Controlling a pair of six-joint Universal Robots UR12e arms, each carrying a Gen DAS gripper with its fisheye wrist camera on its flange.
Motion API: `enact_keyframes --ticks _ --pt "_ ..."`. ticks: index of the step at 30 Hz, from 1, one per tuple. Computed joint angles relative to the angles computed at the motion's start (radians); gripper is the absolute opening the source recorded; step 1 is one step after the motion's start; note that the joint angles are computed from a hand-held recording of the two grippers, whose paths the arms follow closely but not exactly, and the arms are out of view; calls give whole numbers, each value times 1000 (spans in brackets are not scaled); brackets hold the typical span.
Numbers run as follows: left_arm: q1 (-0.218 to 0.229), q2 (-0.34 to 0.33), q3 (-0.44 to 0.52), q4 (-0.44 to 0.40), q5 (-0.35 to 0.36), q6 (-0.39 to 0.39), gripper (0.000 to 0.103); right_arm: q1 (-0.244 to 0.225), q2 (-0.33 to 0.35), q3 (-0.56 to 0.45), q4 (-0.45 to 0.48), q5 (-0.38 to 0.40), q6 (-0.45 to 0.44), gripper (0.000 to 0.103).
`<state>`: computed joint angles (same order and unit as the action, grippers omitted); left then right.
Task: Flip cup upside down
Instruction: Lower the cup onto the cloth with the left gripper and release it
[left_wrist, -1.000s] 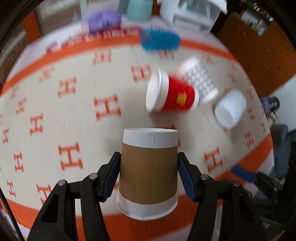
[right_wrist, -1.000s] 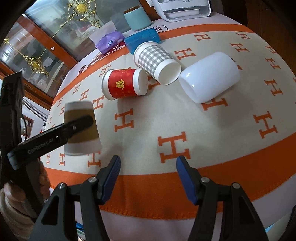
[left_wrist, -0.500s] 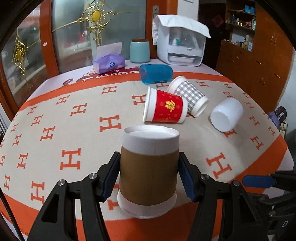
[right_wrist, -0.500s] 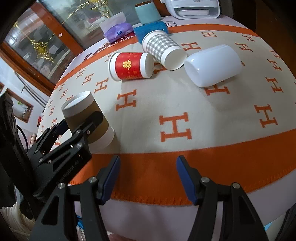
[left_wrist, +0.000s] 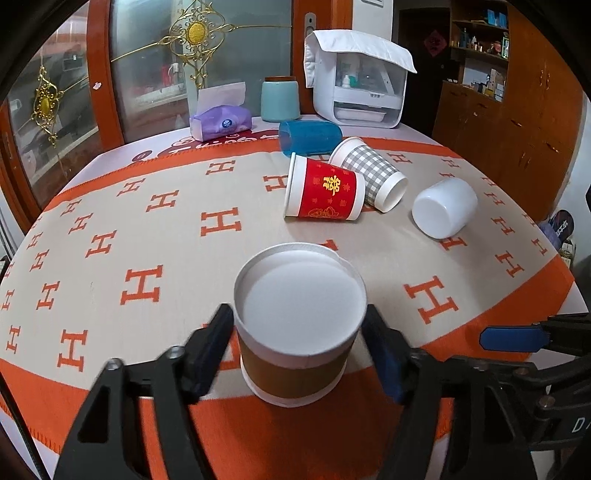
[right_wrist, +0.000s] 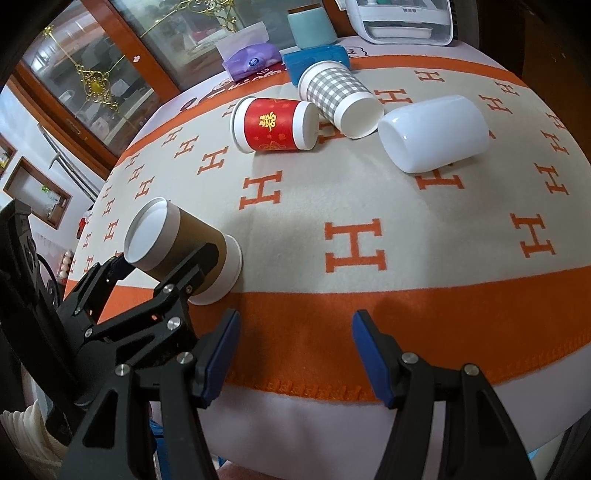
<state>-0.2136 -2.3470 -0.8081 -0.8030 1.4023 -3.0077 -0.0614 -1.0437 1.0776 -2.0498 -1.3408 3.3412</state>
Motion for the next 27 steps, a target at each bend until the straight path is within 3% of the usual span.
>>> enact_keyframes --ticks 6,14,27 --pt "-1 13 -15 -12 10 -13 88 -4 -10 21 -18 6 5 63" --pt "1 25 -5 -99 31 -34 90 -2 -22 28 -26 4 -9 63" --pt "6 46 45 -321 47 -70 97 11 -44 12 -15 -21 -46 63"
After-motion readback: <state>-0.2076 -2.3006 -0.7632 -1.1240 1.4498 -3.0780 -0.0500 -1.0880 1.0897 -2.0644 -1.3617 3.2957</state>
